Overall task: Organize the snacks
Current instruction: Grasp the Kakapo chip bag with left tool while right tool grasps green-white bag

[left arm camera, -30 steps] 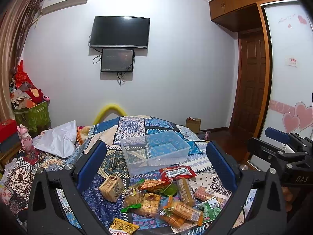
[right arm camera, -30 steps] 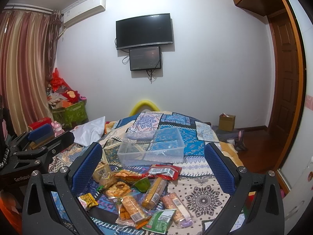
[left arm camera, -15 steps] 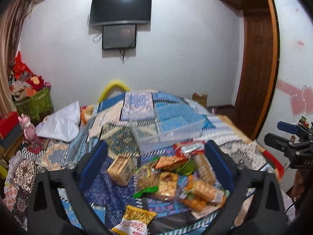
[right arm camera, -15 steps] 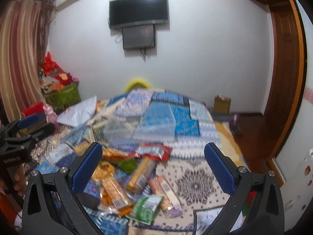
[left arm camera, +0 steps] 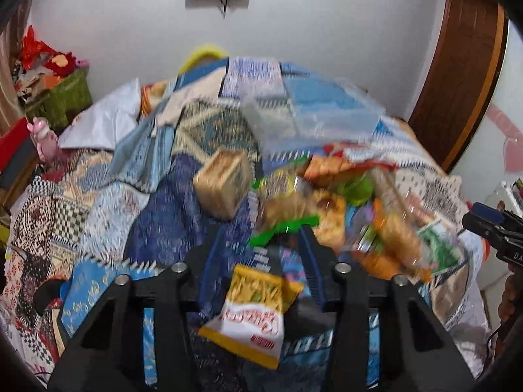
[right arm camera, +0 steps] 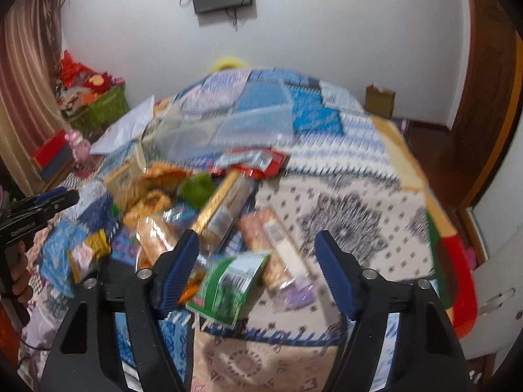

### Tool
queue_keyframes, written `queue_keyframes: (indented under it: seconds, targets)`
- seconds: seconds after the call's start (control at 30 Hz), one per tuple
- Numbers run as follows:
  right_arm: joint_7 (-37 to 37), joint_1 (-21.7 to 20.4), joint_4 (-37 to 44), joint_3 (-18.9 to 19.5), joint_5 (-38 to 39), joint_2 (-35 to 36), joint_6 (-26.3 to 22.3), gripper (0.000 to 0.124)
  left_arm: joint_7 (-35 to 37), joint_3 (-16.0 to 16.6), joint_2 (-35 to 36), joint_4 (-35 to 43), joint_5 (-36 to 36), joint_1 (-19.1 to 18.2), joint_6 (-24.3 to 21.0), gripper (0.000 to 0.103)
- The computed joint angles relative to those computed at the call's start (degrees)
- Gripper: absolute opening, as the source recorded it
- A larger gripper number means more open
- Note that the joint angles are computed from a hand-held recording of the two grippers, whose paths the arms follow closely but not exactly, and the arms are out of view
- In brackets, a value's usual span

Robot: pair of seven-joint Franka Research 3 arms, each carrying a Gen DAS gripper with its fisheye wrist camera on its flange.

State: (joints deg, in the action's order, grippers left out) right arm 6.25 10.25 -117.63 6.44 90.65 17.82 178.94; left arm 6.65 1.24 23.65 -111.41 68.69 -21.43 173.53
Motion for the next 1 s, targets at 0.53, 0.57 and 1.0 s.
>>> queue_keyframes:
  seconds: [0.53, 0.57, 1.0]
  targets:
    - [22.23, -4.72, -2.11, 2.65, -22.9, 2.5, -8.75, 0.038, 26.46, -10.28, 3.51, -3.19, -25.01, 8.51, -0.25, 0.034]
    - [22.99, -5.03, -2.0, 2.75, -23.52, 2.63, -9.32, 0.038, 27.3, -10.34, 3.6, -3.41, -26.37, 8.63, -0.19, 0.038]
    - [27.4, -6.81, -0.23, 3.72, -26.91, 4.41, -13.35, 0.038, 37.11, -9.35, 3.56, -5.95, -39.64, 7.4, 0.83, 0.065]
